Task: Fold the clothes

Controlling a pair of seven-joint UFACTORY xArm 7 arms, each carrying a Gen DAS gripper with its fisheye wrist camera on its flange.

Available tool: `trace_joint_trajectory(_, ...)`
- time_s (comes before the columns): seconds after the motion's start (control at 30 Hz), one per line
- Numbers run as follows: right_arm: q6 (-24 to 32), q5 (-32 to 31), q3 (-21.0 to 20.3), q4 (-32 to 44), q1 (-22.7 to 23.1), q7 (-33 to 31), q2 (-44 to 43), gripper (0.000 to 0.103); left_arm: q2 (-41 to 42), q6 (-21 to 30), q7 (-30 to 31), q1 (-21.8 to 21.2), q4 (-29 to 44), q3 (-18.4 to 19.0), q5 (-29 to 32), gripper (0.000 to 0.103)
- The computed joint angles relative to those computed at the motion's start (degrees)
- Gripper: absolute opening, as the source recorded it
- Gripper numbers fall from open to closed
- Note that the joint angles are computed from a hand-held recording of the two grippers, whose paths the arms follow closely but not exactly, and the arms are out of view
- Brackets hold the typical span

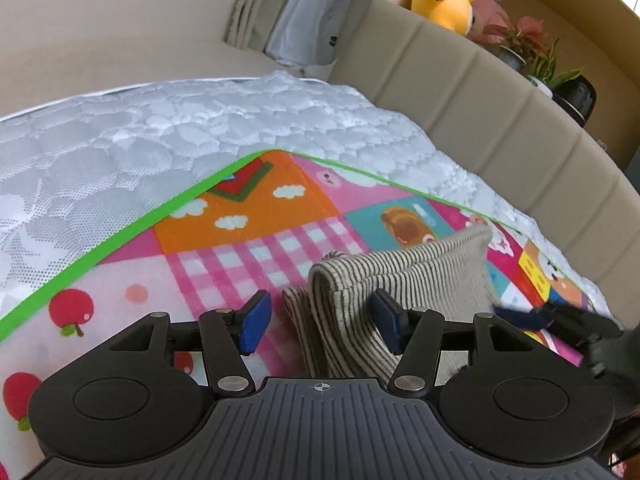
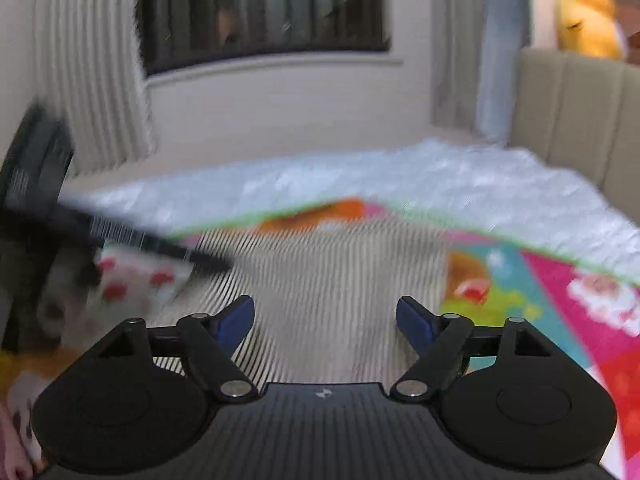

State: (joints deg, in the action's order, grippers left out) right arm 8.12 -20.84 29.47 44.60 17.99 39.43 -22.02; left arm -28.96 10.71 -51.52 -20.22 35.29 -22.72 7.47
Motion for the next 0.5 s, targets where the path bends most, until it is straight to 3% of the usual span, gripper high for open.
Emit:
trace_joint_trajectory(0.07, 1.5, 1.4, -1.1, 2.5, 0.0, 0.5, 1.9, 0.045, 0.2, 0.1, 0.1, -0.3, -0.1, 0.3, -0.3, 0.062)
trace_joint_trajectory(0.1, 2.4, 1.5, -0.8, 3.9, -0.9, 1.9, 3.3, 0.044, 0.3, 0.1, 0.1, -0.4, -0.1, 0.5, -0.3, 0.062)
trace_joint_trajectory(0.2, 5.6, 0.5, -1.7, 7.7, -1.3, 4.7, 8.2, 0.043, 0.3, 0.2, 0.3, -0.5, -0.1, 0.6, -0.4, 0.062)
trace_joint_trajectory(0.37, 10.7, -9.7, -0.7, 11.2, -1.3, 10.8, 13.3, 0.046, 0.4, 0.6, 0.3, -0.3, 0.0, 0.5, -0.3, 0.062)
trace_joint_trajectory(0.5, 13.4, -11.6, -2.7, 11.7, 1.9, 10.1, 12.6, 0.046, 0.8, 0.7, 0.3, -0.5, 0.0, 0.9, -0.5, 0.064)
